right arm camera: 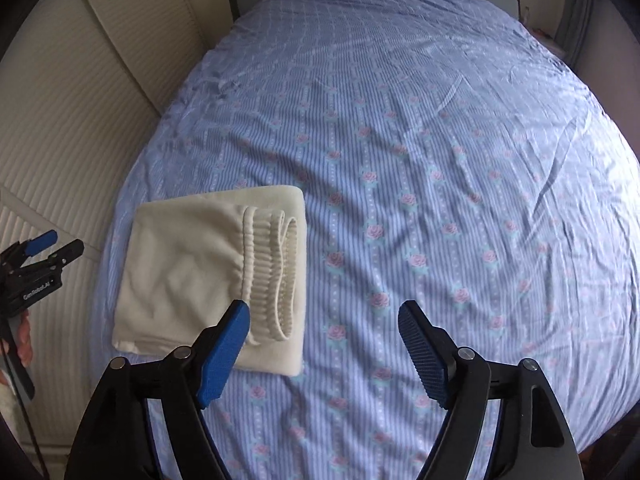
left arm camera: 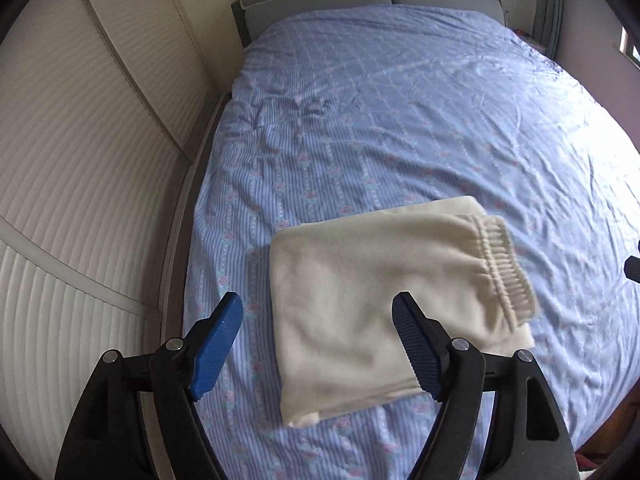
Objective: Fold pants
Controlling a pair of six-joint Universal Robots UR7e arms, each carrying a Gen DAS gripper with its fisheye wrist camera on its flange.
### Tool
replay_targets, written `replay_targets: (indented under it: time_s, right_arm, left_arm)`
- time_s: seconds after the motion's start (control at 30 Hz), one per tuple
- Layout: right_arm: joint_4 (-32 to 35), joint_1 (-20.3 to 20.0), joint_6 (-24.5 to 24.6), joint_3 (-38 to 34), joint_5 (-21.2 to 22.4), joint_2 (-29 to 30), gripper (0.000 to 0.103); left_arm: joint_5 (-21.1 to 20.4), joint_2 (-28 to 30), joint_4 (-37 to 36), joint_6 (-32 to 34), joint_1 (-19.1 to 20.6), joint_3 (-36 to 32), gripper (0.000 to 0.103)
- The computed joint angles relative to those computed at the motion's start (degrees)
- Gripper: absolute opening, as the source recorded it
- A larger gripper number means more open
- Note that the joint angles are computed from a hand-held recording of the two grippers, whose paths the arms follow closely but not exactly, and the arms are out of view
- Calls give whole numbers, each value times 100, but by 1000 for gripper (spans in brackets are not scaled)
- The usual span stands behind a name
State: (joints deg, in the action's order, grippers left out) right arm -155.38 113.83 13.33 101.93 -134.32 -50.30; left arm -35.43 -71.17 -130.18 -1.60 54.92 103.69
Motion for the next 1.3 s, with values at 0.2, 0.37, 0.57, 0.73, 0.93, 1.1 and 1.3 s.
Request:
replay_targets:
  time_s: [0.2,0.37,0.57,0.73,0.93,1.1,1.3]
  right_arm:
    - [-278,417,-294,815,71,-991,87]
    - [-291,817,-224,1465,-117,-1966,93]
    - [190,1241,-50,2035,-523,-3225,96]
    - [716,1385,-272,2412,-554,-4330,96]
    - [1774,1576,-391,2663,-635,-5688,96]
    - [2918,1909,-251,2604,-745,-6698,96]
    - [4233,2242,255,2368,-860,-7478,96]
  left_arm:
    - [-79,-823,358,-1115,-1129,804,91]
    - [-26,-1067,1241,-2580,-2134,983,98]
    - [16,-1032,2156,-4223,-3369,1158,102]
    - [-210,-672,2582,-5372,-4220,1083,103]
    - [-509,-110,2890,-6359,-5024,814,103]
    - [-707,343,3112,-6937,-5491,479,103]
    - [-778,708,3612,-7351,-5857,71,103]
